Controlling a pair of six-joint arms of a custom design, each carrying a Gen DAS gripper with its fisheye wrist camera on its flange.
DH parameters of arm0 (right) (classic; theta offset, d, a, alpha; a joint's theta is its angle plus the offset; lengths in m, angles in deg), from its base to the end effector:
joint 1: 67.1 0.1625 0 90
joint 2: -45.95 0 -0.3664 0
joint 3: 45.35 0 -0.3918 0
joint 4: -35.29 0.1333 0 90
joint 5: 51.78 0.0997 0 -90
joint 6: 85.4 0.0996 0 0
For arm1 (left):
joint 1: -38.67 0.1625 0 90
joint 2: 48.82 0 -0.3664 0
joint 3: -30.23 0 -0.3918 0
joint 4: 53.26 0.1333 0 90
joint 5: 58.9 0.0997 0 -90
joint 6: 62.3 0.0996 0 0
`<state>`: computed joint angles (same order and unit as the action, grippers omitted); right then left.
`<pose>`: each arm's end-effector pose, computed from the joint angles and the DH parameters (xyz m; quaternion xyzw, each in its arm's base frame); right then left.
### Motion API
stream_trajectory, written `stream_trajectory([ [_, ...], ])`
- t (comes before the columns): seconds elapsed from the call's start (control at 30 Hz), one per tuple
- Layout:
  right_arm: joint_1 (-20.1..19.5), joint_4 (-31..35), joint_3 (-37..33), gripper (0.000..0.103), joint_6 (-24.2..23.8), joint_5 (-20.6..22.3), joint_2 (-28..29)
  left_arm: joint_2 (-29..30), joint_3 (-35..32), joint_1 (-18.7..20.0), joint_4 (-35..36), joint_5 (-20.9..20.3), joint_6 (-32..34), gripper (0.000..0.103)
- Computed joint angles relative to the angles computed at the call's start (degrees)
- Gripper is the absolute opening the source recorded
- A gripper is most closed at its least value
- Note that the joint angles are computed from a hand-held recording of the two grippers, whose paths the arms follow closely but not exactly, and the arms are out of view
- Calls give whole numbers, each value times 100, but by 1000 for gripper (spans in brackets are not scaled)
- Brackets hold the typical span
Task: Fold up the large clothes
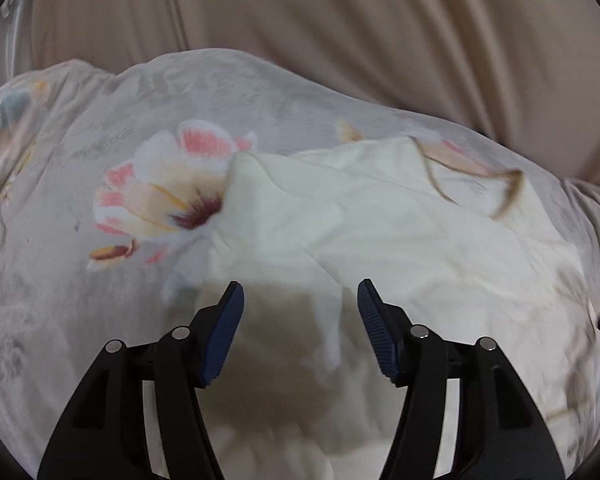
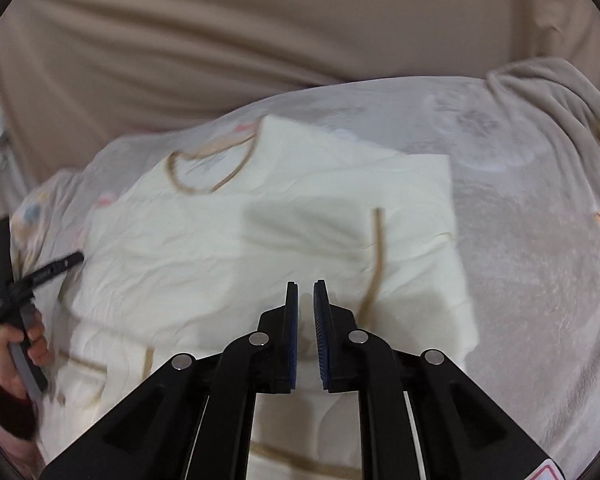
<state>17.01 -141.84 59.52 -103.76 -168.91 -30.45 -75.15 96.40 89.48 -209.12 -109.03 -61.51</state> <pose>0.0301 -0.5642 0.3709 -0.0222 -0.8550 0.4226 0.2999 -0.3226 -0.7077 0.0491 0.2410 0.8870 -0.3091 0.2441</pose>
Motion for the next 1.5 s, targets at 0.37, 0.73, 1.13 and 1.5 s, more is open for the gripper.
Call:
stream_trajectory([
  [0.37, -182, -206, 147, 0, 98, -357, 91, -300, 888, -54, -153, 476, 112, 64],
  [0.73, 118, -494, 1122, 13, 14, -710, -694, -1206, 2048, -191, -316, 432, -317, 72],
  [1.13, -415, -745, 4138, 57, 273, -270, -3796, -3462, 4560, -287, 202, -231, -1675, 87],
  [1.5, -1982, 1247, 5392, 60, 554, 2235, -6464, -4438, 5614, -29, 207, -1768, -2520, 87],
])
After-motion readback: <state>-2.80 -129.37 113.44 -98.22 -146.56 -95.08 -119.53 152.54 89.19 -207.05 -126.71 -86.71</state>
